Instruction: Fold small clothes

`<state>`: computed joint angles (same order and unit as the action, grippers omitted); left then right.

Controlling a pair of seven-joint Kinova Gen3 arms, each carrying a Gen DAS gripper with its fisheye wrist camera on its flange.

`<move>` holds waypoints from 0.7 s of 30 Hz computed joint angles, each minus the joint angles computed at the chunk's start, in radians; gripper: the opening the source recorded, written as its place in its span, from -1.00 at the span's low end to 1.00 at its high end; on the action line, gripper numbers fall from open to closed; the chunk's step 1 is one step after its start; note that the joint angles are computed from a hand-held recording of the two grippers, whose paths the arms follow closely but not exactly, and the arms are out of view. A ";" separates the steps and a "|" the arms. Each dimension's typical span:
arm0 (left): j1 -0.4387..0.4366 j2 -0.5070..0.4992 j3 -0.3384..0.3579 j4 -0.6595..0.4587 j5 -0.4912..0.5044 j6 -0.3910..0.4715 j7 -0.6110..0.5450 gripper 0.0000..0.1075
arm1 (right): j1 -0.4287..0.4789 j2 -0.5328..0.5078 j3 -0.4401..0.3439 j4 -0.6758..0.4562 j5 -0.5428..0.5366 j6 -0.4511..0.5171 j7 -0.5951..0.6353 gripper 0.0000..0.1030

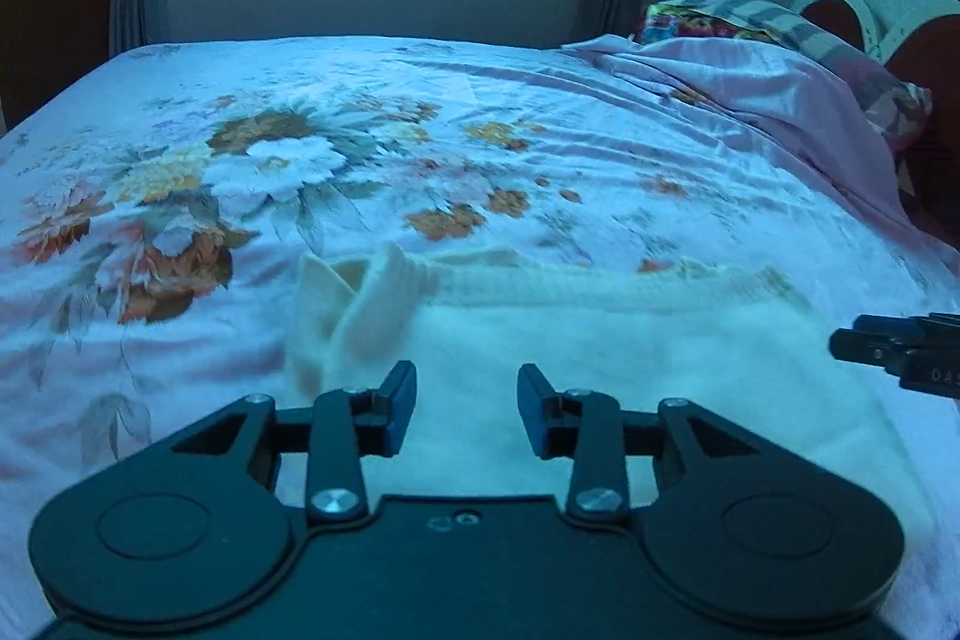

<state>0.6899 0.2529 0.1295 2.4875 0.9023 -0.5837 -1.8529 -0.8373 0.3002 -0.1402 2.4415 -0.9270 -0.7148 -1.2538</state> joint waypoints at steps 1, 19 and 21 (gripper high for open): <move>0.028 0.005 0.016 0.011 0.022 -0.012 0.002 -0.32 | -0.046 0.002 -0.013 0.011 -0.041 -0.016 0.019 -0.14; 0.248 0.082 0.149 -0.080 0.688 -0.153 -0.279 -0.27 | -0.326 0.118 -0.084 -0.016 -0.480 -0.122 0.191 -0.14; 0.236 0.073 0.176 -0.087 0.730 -0.159 -0.305 -0.27 | -0.322 0.088 -0.113 -0.013 -0.512 -0.136 0.173 -0.14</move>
<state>0.9262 0.3254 0.3060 2.4008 1.6325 -0.7431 -2.1574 -1.1591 0.3880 -0.2531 2.4285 -1.4387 -0.8510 -1.0804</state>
